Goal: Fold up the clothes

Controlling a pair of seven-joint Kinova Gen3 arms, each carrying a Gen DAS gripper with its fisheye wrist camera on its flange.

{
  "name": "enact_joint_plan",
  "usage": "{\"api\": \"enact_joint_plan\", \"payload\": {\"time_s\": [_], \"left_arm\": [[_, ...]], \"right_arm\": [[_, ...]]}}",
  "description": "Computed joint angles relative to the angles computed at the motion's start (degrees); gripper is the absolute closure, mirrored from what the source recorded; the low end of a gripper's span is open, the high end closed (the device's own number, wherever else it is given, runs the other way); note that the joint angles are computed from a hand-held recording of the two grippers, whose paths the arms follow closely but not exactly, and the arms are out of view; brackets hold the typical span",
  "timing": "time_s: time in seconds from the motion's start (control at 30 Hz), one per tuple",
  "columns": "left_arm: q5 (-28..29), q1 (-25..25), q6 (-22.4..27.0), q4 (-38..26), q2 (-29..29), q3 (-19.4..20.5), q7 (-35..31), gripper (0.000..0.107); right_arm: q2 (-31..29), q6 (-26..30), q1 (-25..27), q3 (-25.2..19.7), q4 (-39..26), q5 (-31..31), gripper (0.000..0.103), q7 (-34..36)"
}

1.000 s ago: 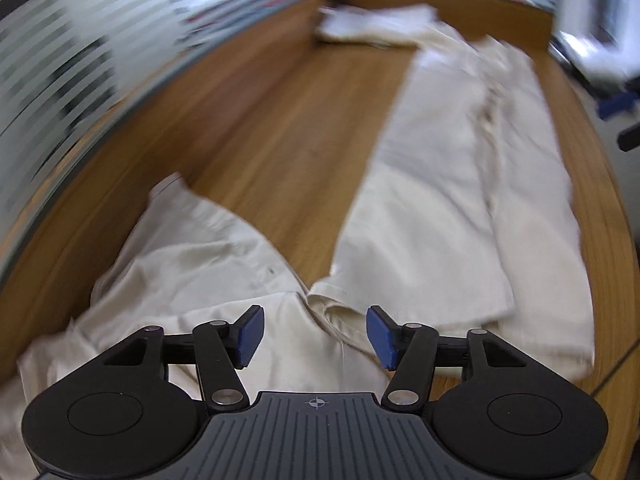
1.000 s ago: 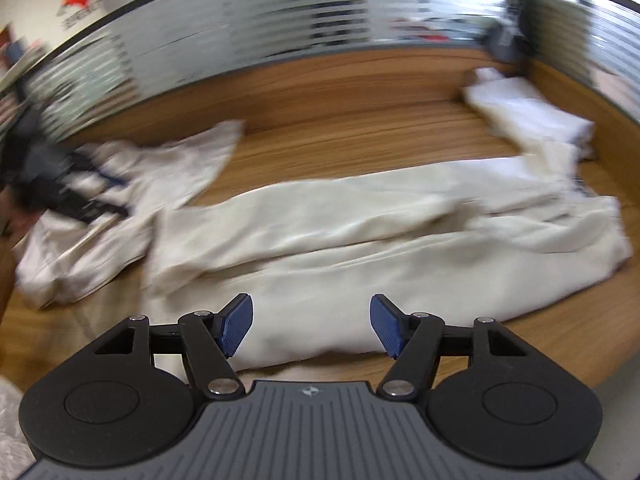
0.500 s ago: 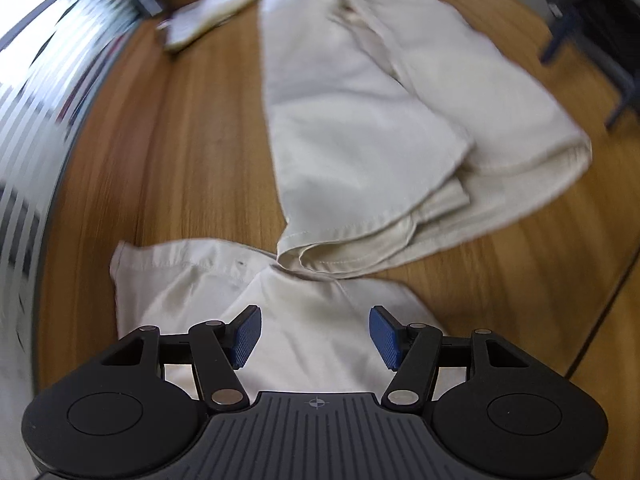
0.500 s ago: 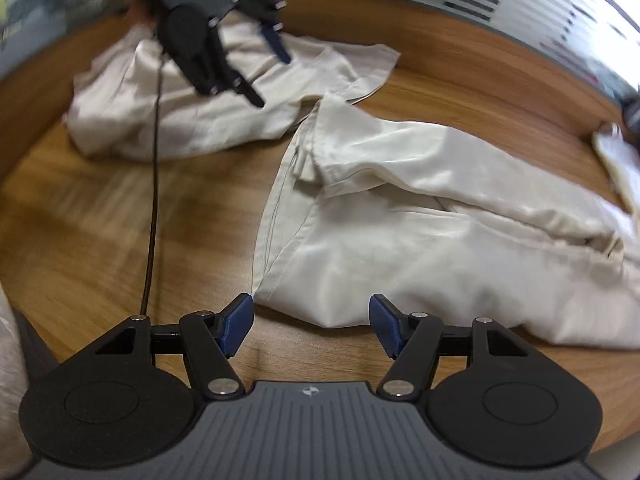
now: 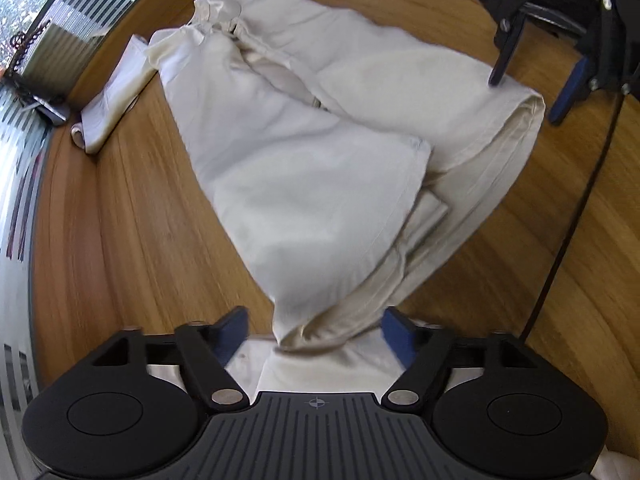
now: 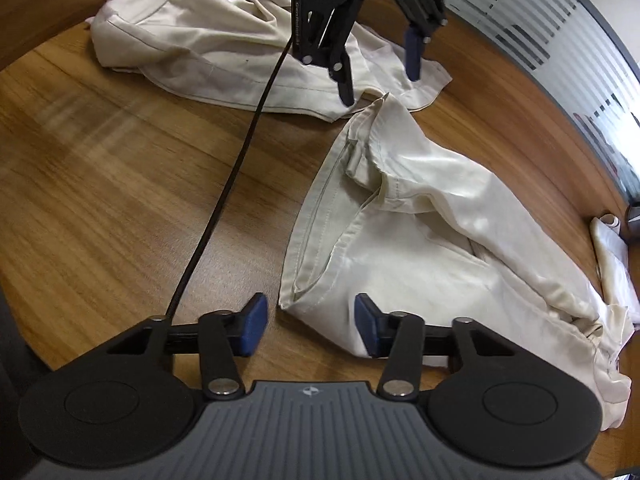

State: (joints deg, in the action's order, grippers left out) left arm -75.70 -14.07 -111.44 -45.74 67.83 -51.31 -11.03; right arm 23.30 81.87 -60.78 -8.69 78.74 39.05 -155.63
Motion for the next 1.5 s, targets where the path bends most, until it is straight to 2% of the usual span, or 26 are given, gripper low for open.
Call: {"api": "enact_joint_plan", "payload": {"time_s": [0.03, 0.07, 0.2, 0.33, 0.47, 0.6, 0.73, 0.83, 0.93, 1.0, 1.1, 1.17, 1.23, 1.37, 1.5], "left_arm": [[0.4, 0.4, -0.7, 0.7, -0.1, -0.1, 0.2, 0.023], [0.6, 0.7, -1.4, 1.4, -0.2, -0.1, 0.4, 0.021], [2.2, 0.6, -4.4, 0.7, 0.2, 0.9, 1.9, 0.018], [5.7, -2.2, -5.7, -5.4, 2.8, 3.2, 5.8, 0.013], [8.9, -5.3, -3.5, -12.3, 6.0, 4.7, 13.1, 0.013], [9.1, -8.7, 2.8, -20.0, 9.3, 5.8, 16.9, 0.014], [8.2, -8.8, 6.5, -19.5, 9.1, 4.1, 17.7, 0.020], [6.8, -8.2, 8.8, -18.4, 8.3, 2.9, 17.3, 0.028], [6.4, -7.5, 9.8, -17.3, 7.9, 2.2, 15.1, 0.030], [6.5, -7.3, 10.3, -17.1, 8.0, 2.1, 13.2, 0.036], [6.6, -6.6, 10.1, -16.9, 7.9, 1.7, 10.0, 0.058], [6.4, -6.2, 9.5, -16.7, 7.6, 1.3, 7.5, 0.087], [6.6, -7.6, 11.5, -19.4, 9.2, 3.0, 4.9, 0.095], [8.3, -10.4, 17.4, -24.4, 12.1, 6.2, 0.6, 0.100], [9.7, -10.6, 22.4, -26.7, 11.9, 6.8, -0.5, 0.100]], "right_arm": [[-0.1, 0.4, -0.1, 0.2, -0.1, 0.4, 0.070, -0.2], [-0.1, 0.8, -0.3, 0.3, -0.2, 0.8, 0.091, -0.4], [-0.7, 2.5, -0.7, 0.9, -0.5, 2.6, 0.092, -2.0], [-2.9, 5.1, -0.5, 1.0, -0.9, 4.6, 0.092, -6.1], [-4.1, 7.6, 0.5, 0.5, -1.3, 5.5, 0.092, -7.9], [-4.8, 9.9, 0.8, -0.2, -1.4, 6.6, 0.092, -10.0], [-5.2, 11.6, 0.5, -0.9, -1.8, 7.5, 0.092, -11.2], [-5.8, 11.9, 0.4, -1.3, -1.6, 7.8, 0.092, -12.8], [-6.3, 11.8, 0.5, -1.7, -1.2, 7.9, 0.092, -14.6], [-6.5, 11.7, 0.5, -1.9, -1.1, 7.8, 0.092, -16.1], [-6.6, 11.5, 0.6, -2.3, -0.9, 7.4, 0.092, -17.5], [-6.6, 11.3, 0.7, -2.5, -0.9, 7.1, 0.092, -17.9], [-6.8, 11.0, 0.7, -2.6, -0.4, 7.1, 0.092, -18.4], [-7.7, 11.5, 0.4, -2.8, 0.8, 7.7, 0.092, -20.3], [-9.5, 12.7, 0.5, -3.5, 2.8, 8.3, 0.092, -23.2]]}}
